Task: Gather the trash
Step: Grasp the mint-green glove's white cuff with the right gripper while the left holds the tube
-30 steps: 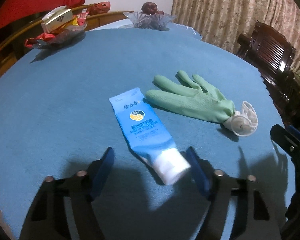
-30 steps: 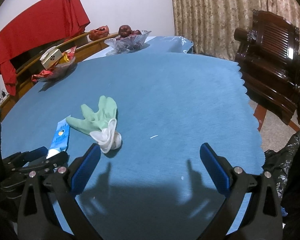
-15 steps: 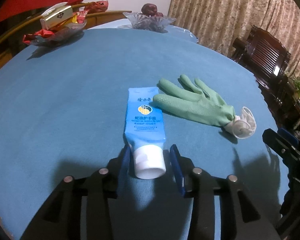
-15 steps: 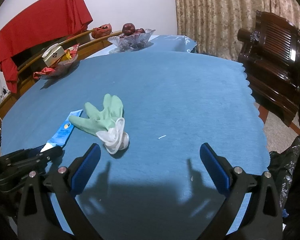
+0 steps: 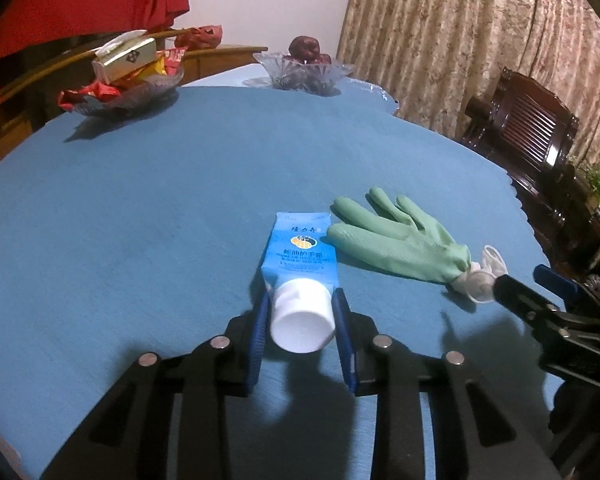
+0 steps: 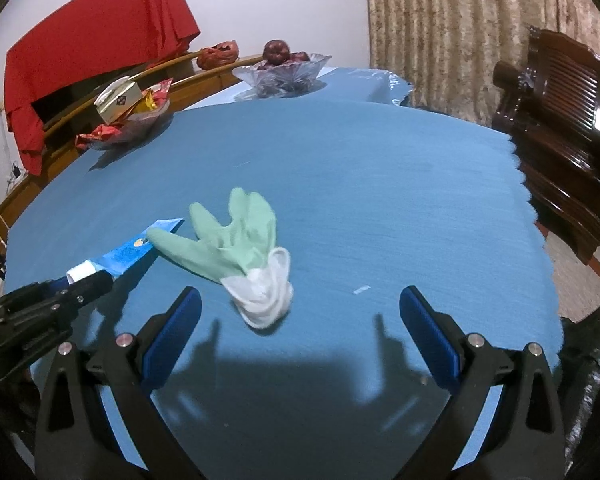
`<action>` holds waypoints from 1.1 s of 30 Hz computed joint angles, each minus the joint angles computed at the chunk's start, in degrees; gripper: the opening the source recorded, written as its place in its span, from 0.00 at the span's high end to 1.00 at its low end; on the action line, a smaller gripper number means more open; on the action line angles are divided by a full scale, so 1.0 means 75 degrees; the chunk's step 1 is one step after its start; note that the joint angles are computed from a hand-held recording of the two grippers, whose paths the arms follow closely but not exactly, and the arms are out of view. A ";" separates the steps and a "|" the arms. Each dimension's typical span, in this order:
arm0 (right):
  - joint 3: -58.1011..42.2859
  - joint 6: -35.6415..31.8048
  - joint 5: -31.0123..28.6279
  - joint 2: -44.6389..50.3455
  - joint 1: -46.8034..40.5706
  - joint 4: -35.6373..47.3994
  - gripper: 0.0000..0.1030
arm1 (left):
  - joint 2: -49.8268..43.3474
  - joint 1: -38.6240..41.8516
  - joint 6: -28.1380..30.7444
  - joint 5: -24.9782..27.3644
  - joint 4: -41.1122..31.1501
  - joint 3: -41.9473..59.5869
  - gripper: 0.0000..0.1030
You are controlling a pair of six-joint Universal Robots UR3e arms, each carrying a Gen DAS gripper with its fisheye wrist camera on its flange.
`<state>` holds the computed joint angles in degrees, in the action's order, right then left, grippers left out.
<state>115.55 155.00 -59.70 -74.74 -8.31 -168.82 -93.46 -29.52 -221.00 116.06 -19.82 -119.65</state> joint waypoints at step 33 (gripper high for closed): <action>-0.1018 0.0309 -0.0243 0.0372 0.0442 0.1176 0.70 | 0.0005 0.0284 0.0225 -0.0578 0.0029 0.0007 0.65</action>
